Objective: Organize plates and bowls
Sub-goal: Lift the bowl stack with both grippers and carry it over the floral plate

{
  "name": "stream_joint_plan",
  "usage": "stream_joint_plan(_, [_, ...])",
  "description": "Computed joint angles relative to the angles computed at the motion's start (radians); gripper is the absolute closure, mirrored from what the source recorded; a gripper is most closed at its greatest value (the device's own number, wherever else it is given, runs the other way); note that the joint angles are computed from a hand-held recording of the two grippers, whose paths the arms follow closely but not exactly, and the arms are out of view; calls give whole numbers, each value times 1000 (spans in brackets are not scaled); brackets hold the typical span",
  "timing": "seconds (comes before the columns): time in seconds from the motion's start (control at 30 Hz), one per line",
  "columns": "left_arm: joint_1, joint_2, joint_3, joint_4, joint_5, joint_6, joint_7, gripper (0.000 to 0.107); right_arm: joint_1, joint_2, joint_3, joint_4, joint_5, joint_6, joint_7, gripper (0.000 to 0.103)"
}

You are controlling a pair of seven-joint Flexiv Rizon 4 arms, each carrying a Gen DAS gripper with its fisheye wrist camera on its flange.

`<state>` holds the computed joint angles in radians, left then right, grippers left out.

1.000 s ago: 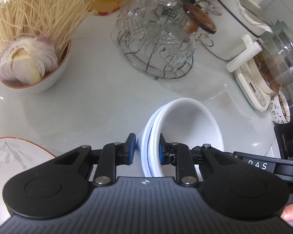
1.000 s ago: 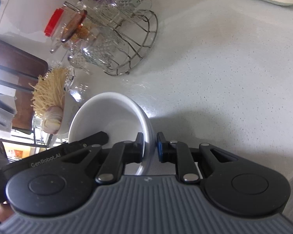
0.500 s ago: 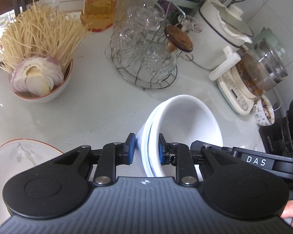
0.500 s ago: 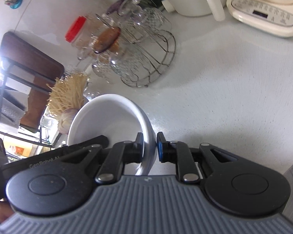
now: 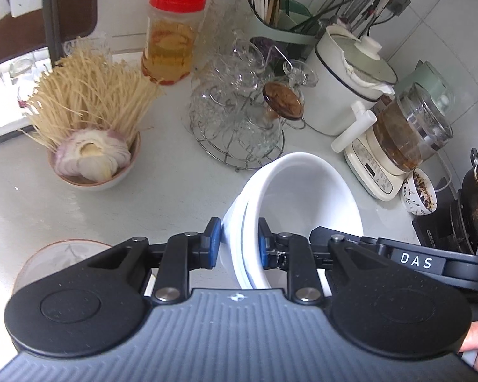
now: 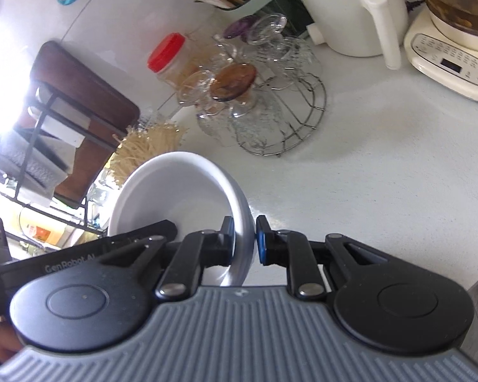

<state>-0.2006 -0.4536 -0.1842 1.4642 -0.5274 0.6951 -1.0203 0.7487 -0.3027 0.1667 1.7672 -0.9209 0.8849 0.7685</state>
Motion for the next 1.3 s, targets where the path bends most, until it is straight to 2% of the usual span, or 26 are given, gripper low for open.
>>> stream_joint_plan(0.27, [21, 51, 7, 60, -43, 48, 13, 80, 9, -27, -7, -62, 6, 2, -90, 86])
stream_joint_plan(0.5, [37, 82, 26, 101, -59, 94, -13, 80, 13, -73, -30, -116, 14, 70, -175, 86])
stream_joint_plan(0.83, [66, 131, 47, 183, -91, 155, -41, 80, 36, -142, -55, -205, 97, 134, -331, 86])
stream_joint_plan(1.3, [110, 180, 92, 298, -93, 197, -131, 80, 77, -299, -27, -434, 376, 96, -679, 86])
